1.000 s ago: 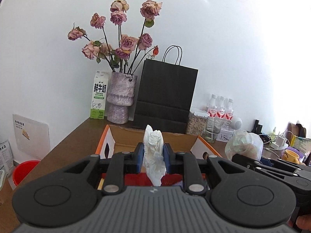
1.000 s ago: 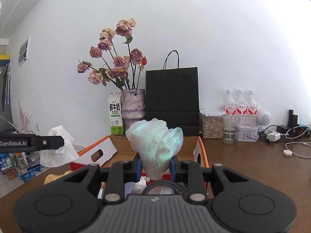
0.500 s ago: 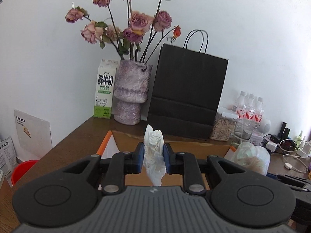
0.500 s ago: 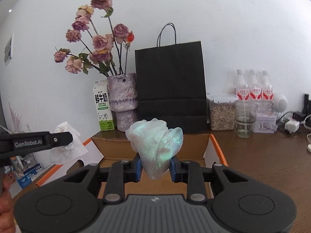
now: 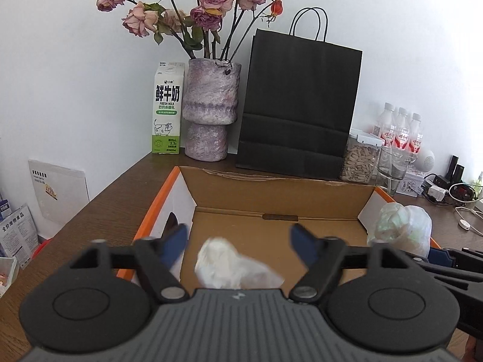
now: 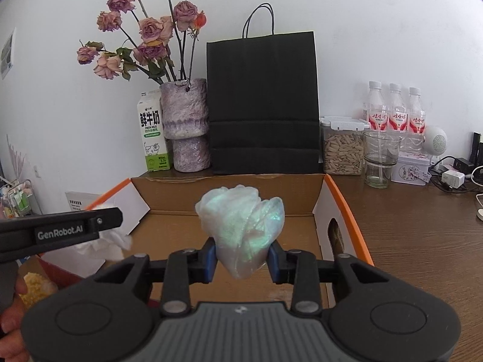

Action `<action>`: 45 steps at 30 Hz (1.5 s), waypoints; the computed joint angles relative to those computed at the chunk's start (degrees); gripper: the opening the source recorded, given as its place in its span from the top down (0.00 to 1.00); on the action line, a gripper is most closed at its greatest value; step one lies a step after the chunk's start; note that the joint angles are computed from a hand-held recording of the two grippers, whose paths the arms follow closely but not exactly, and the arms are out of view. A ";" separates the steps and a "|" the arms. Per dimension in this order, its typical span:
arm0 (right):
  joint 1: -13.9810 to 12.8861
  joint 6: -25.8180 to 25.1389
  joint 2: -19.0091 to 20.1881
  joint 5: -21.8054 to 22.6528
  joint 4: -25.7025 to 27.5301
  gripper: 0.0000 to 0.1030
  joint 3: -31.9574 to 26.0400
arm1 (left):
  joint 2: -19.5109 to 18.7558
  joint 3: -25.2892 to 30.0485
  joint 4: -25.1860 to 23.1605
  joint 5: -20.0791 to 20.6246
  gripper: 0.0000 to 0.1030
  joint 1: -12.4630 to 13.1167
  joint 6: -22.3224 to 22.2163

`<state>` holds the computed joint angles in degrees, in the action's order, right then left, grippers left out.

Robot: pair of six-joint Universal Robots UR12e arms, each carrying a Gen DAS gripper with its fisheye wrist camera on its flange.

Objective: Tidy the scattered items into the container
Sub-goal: 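Carry the plastic bag and tissue into the box and open both grippers, then move both grippers back toward the plush hamster and purple cloth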

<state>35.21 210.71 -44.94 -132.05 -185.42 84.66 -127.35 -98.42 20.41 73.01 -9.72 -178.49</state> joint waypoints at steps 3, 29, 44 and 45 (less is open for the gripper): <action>0.20 -0.81 -0.09 -0.47 -1.18 0.26 0.39 | -0.17 -0.52 3.21 0.30 0.00 0.02 -0.51; 1.65 -4.28 0.17 -4.82 -5.62 0.00 0.51 | 0.14 -1.92 6.92 0.70 0.00 0.02 -0.48; 2.66 -6.39 -0.58 -6.27 -6.87 0.00 1.75 | 1.07 -4.57 11.40 -4.11 0.00 1.14 -3.48; 2.70 -6.05 -0.82 -6.11 -6.66 0.00 2.06 | 1.23 -4.73 11.45 -4.66 0.00 1.24 -3.62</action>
